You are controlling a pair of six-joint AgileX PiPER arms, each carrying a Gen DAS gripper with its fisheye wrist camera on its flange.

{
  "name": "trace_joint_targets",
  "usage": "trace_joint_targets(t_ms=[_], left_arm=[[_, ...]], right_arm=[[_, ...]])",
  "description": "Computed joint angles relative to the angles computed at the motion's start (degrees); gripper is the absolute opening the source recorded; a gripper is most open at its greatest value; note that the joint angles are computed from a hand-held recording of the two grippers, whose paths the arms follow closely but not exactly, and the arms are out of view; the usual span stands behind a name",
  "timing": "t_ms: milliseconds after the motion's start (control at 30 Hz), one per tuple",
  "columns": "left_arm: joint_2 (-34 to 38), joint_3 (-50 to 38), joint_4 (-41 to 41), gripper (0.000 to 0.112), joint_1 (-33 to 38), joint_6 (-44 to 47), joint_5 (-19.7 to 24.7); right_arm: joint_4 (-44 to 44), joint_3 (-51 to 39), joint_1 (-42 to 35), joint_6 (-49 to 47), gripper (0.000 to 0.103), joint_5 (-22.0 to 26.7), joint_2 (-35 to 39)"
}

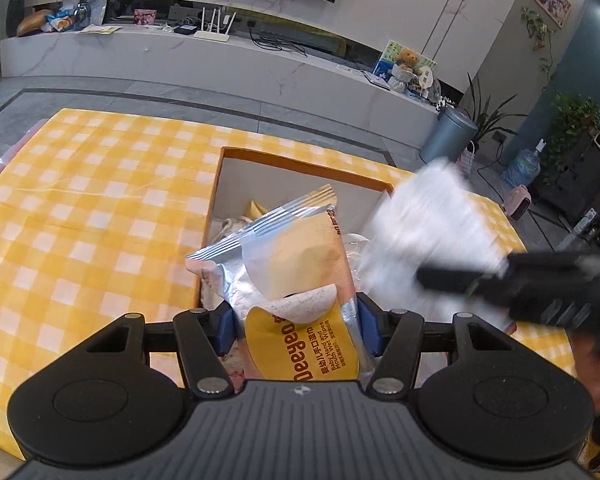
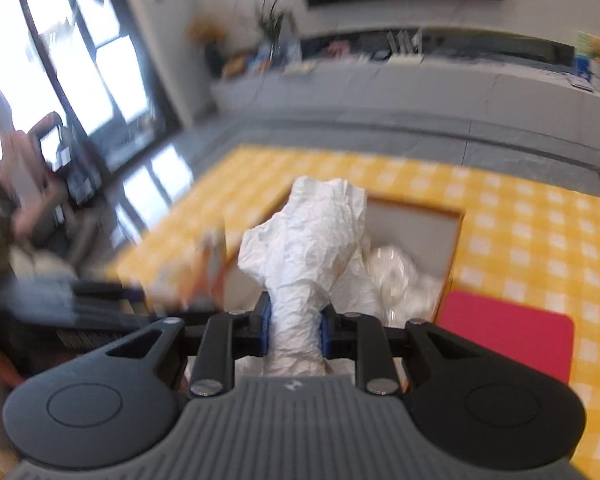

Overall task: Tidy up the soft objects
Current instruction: 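Open the left tool to drop the packet while the right tool releases the white cloth into the box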

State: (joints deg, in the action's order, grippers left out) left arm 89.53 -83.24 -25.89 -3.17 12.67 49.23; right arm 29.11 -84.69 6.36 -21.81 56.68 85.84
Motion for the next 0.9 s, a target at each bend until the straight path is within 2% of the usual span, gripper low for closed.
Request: trace_joint_targets(t_ms=[200,367,467,567,700,800,900], left_arm=[[-1.8,1.6,-1.1,0.067,2.5,0.7,0.9],[-2.2,2.0,-1.2,0.067,2.9,1.1,0.9],[-2.0,2.0,-0.7,0.067,1.9,1.0,0.7],[-1.8,1.8,0.4,0.067,0.3,0.7,0.5],[-2.0,2.6,-0.1,0.067,-1.0,1.9,0.3],[-1.9,2.7,1.3,0.067,-2.4,0.7,-0.2],[-1.7,2.6,4.9,0.067,-4.3,-1.9,-0.7]], right_arm=[[-12.1,-1.2,5.6,-0.8,0.021,-0.2,6.9],[-28.2,-0.1,12.7,-3.2,0.021,-3.1,10.4],[-30.9,-1.0,13.6,-4.4,0.02,-2.9,13.2],[-36.0,-4.9,14.5,1.0,0.019,-1.1,17.8],[-38.6,-8.8,15.0,3.6,0.019,0.3,21.5],[-40.8,-7.7,15.9,4.9,0.02,-1.5,22.1],[-37.1,-5.1,14.5,4.2,0.028,-3.4,18.8]])
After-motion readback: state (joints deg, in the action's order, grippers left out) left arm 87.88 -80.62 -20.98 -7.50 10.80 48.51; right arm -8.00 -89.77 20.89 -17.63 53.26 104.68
